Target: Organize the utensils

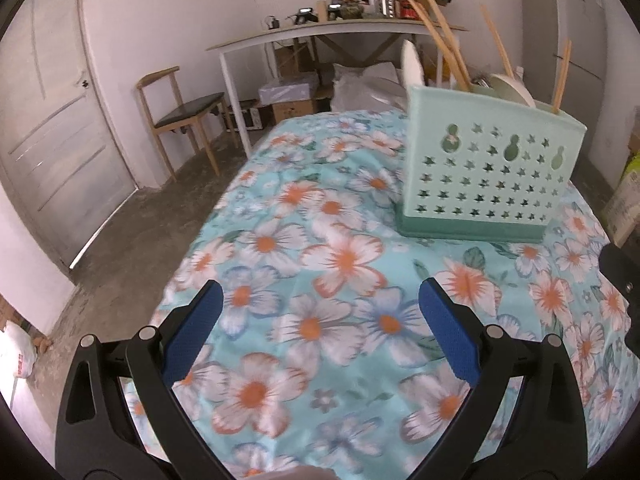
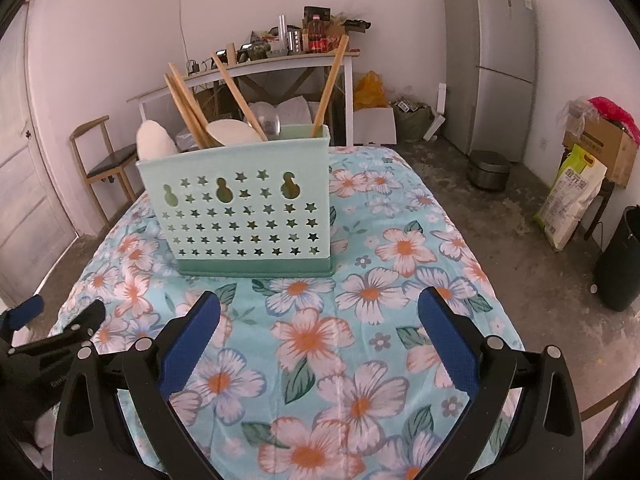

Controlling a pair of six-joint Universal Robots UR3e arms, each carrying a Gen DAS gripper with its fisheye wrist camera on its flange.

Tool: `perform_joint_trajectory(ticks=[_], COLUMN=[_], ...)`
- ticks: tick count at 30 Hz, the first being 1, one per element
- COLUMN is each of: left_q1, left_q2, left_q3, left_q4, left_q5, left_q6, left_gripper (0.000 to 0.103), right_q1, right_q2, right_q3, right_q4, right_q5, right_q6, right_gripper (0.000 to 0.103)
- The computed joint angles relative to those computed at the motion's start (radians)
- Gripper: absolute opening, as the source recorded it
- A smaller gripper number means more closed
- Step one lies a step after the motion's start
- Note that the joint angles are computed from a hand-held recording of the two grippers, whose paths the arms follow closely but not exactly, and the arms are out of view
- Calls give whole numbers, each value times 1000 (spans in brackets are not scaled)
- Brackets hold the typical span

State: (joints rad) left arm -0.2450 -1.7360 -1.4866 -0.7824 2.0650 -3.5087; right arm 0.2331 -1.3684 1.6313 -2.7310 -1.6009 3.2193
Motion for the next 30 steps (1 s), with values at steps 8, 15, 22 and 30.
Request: perform_joint_trajectory(ticks=[8, 15, 22, 30], left_q1=[-6, 0, 4, -7], left_q2=[-89, -119, -150, -164], left_q3=[76, 126, 181, 207], left_q4=[106, 146, 128, 113], left_q5=[-7, -3, -10, -3], left_q6=[24, 37, 37, 37], left_gripper=[95, 95, 95, 95], right_q1=[-40, -52, -70, -83], right_q2=[112, 175, 189, 173], right_q3=[-139, -231, -248, -232], right_q4=[32, 43, 50, 40], right_q5=[50, 86, 110, 121], right_q6=[-42, -61, -68, -68], right_gripper=[96, 96, 96, 96])
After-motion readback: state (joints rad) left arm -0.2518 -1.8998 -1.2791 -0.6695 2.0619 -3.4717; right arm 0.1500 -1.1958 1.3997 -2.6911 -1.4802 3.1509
